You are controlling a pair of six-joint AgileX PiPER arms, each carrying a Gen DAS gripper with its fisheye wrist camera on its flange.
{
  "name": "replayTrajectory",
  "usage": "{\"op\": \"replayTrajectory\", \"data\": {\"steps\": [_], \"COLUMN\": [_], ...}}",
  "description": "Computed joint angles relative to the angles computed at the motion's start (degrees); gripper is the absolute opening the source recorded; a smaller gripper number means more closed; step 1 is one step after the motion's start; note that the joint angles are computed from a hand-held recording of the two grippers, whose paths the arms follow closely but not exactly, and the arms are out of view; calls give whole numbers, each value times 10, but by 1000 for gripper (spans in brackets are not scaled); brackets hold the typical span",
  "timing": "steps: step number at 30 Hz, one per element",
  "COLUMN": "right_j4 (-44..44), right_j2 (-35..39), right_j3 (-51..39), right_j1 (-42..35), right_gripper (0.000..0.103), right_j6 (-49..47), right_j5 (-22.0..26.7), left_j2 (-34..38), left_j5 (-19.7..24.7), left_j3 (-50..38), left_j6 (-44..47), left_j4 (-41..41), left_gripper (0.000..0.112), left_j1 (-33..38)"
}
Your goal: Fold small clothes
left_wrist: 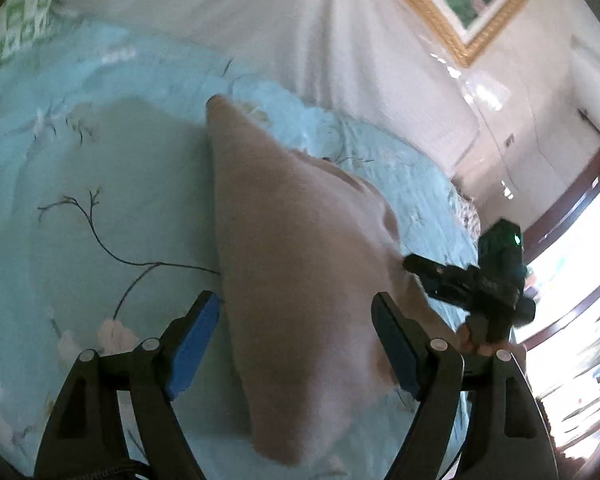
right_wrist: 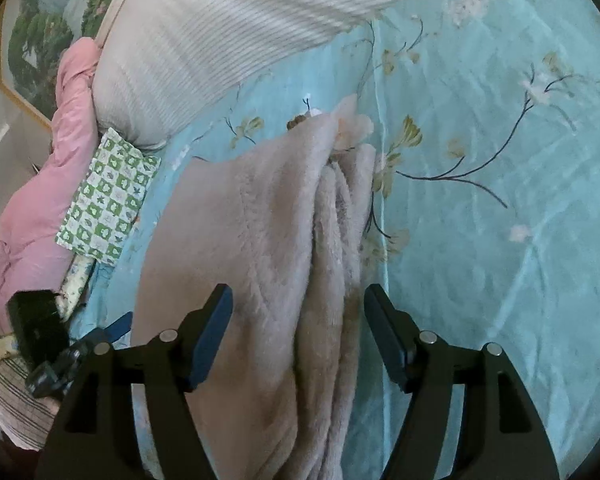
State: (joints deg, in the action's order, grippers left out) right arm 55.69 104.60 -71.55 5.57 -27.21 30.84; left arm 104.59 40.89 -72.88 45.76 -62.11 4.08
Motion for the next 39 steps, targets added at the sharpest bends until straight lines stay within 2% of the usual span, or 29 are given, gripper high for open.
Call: {"op": "replayTrajectory", "data": {"steps": [6, 11, 14, 16, 19, 20, 21, 22, 24, 27, 31, 35, 39], "right_j4": [39, 30, 39, 50, 61, 58, 59, 69, 85, 143, 178, 215, 208], "right_j2": [27, 45, 56, 65, 72, 77, 77, 83, 75, 51, 23, 25, 59], "right_j3": [-17, -40, -51, -57, -62, -68, -67, -72, -59, -28, -11, -17, -60], "right_j1": [-14, -14, -16, -19, -16, -14, -11, -10, -5, 3, 44, 106, 168], "right_gripper": [69, 69, 70, 70, 70, 66, 52, 46, 36, 33, 33, 32, 32], "right_j6": [-18, -11, -20, -32, -40, -38, -38, -37, -40, -75, -98, -133, -129], "right_j5": [15, 26, 37, 43, 44, 49, 50, 60, 49, 38, 31, 30, 20], "left_j2": [93, 132, 175, 200, 210, 213, 212, 212, 204, 172, 76, -7, -47], "left_j5": [46, 66, 84, 98, 99, 105, 101, 96, 93, 106, 101, 136, 170], "left_j3": [-107, -151, -187, -206, -222, -226, -228, -228, -217, -181, -67, 26, 82], "left_j6": [-56, -74, -81, -77, -73, -70, -76, -73, -51, -27, 47, 95, 121], "left_j4": [28, 29, 10, -11, -9, -12, -8, -6, -20, -47, -77, -69, -55], "left_gripper": [79, 83, 89, 90, 81, 71, 66, 63, 50, 42, 42, 42, 42], "left_j1": [2, 1, 2, 6, 1, 0, -1, -4, -1, 13, 56, 141, 219]}}
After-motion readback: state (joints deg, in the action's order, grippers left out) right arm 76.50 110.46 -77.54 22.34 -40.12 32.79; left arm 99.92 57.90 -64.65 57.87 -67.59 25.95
